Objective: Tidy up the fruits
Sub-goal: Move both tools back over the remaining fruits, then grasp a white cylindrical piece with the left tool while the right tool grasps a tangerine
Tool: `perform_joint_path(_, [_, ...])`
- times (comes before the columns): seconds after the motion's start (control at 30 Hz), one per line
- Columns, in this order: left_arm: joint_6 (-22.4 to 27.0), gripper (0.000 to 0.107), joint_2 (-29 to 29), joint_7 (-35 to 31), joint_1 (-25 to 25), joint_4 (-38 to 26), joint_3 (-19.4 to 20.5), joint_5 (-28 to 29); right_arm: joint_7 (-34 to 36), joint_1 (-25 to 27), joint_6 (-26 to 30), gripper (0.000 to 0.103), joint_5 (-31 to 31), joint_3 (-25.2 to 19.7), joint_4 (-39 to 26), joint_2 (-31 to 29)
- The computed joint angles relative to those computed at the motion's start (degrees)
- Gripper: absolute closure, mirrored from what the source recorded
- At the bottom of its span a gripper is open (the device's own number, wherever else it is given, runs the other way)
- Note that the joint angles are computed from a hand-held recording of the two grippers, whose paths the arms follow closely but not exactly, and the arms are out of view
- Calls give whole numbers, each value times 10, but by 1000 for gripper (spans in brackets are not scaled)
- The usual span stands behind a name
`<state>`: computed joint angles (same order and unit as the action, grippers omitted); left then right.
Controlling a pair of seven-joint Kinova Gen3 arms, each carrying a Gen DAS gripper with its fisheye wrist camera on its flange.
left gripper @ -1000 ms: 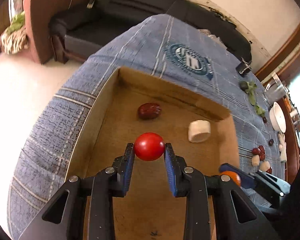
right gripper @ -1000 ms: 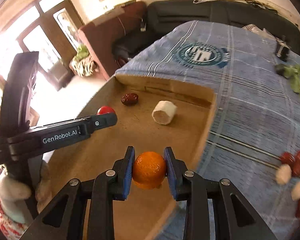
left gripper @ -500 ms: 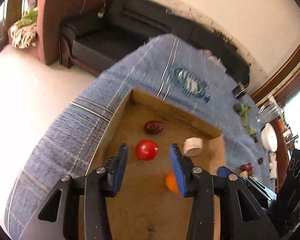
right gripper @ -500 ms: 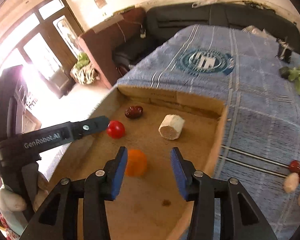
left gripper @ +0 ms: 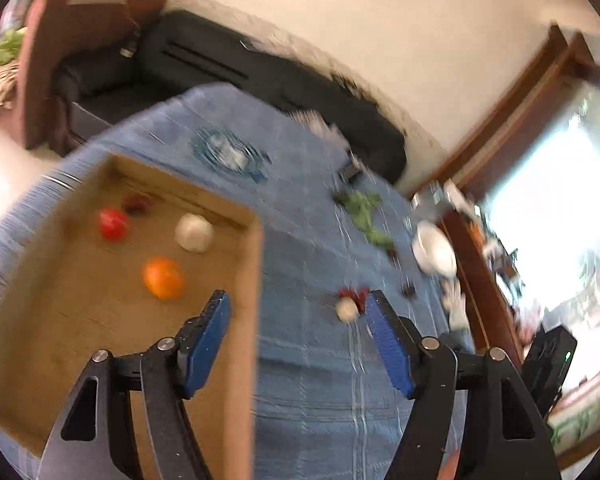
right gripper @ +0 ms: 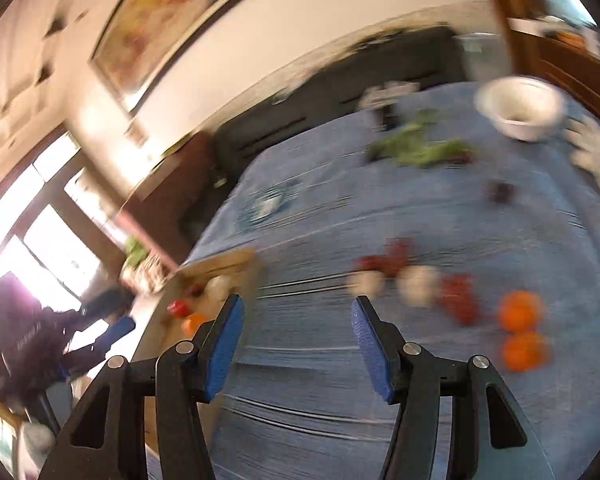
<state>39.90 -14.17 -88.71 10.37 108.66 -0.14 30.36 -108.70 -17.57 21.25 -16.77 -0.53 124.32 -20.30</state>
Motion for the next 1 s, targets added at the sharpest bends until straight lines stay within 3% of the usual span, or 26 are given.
perform_joint_path(0.07, [8, 39, 25, 5, 11, -14, 21, -5, -13, 35, 27, 42, 19, 11, 15, -26])
perform_joint_path(0.2, [3, 39, 47, 46, 21, -27, 64, -47, 32, 20, 65, 41, -6, 93, 46, -50])
perform_joint_path(0.33, [-3, 39, 83, 100, 39, -52, 103, -113, 77, 24, 82, 41, -18, 121, 53, -40])
perform_joint_path(0.57, [-5, 40, 134, 140, 86, -92, 129, -188, 123, 56, 88, 42, -15, 80, 38, 11])
perform_joint_path(0.67, [-12, 51, 159, 157, 110, -110, 137, -227, 144, 59, 66, 43, -17, 69, 45, 23])
perform_joint_path(0.77, [-22, 56, 190, 166, 129, -129, 138, -250, 126, 83, 48, 45, 9, 29, 52, 24])
perform_joint_path(0.87, [-42, 59, 218, 159, 138, -141, 133, -247, 90, 108, 34, 51, 47, -9, 58, 27])
perform_joint_path(0.93, [-54, 61, 235, 164, 149, -149, 129, -262, 68, 119, 28, 63, 68, -24, 62, 27])
perform_joint_path(1.0, [-61, 62, 250, 169, 161, -157, 125, -278, 73, 104, 27, 68, 65, -3, 66, 24])
